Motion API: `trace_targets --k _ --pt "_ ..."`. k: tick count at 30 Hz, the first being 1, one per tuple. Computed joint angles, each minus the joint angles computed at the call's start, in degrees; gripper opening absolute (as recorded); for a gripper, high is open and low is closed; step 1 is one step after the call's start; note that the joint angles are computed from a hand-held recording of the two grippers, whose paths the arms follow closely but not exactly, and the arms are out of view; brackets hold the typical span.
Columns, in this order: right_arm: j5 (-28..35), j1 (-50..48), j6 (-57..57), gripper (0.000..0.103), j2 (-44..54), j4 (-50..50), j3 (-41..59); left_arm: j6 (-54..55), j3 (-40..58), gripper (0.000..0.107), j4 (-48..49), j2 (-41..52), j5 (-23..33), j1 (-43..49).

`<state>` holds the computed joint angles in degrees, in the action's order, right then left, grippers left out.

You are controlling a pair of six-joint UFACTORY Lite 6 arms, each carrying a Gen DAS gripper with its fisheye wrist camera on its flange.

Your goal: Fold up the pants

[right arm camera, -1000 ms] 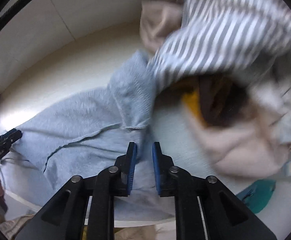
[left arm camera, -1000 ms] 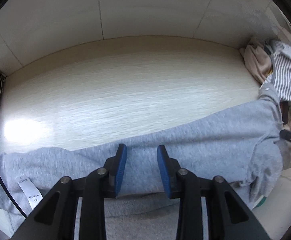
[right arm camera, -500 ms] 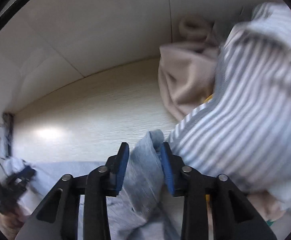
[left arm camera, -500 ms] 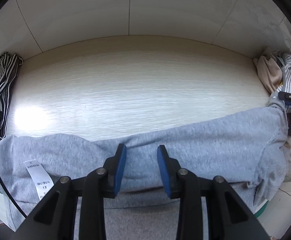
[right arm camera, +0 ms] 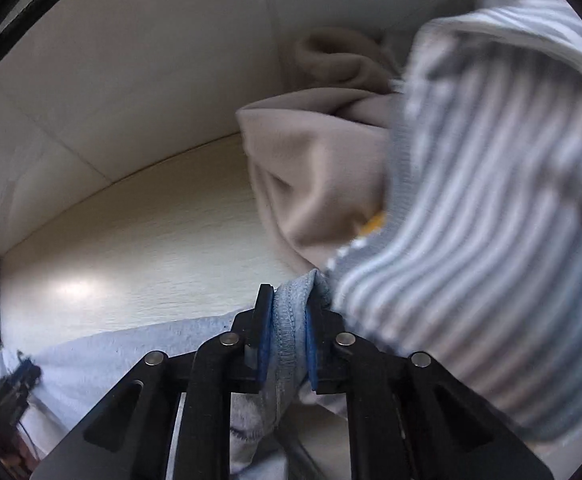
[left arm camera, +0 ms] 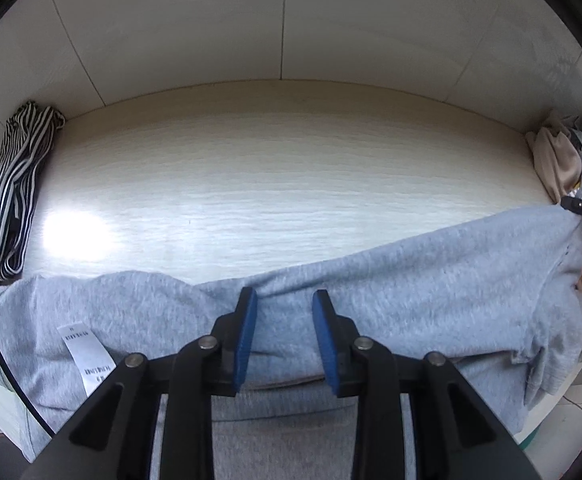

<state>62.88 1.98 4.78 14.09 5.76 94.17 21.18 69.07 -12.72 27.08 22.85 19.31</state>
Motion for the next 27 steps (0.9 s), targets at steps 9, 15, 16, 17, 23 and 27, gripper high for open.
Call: trace_targets --k 9,15,16,17,23,27 --pt "1.2 15.8 4.1 0.03 -12.7 -12.8 -1.1 9.2 -2.8 0.039 -8.8 -5.9 4.3 2.9" --pt "-0.8 19.9 0.1 0.03 -20.5 -1.9 -17.8 9.4 -5.9 0.041 -8.3 -6.9 3.1 3.9" --pt "-1.9 20.8 0.7 0.03 -20.5 -2.1 -20.5 9.0 -6.5 0.041 -7.3 -6.5 2.5 3.8" --pt "-3.2 21.9 1.5 0.03 -21.8 -2.7 -23.9 10.9 -8.2 0.041 -8.5 -7.8 1.0 3.8" --pt "-3.9 25.8 7.4 0.03 -22.6 -7.4 -25.3 8.2 -13.0 0.044 -6.4 -14.4 2.1 3.9" --pt "-4.8 31.0 9.3 0.03 -18.2 -4.7 -17.4 11.4 -18.8 0.047 -12.3 -23.5 6.8 6.8"
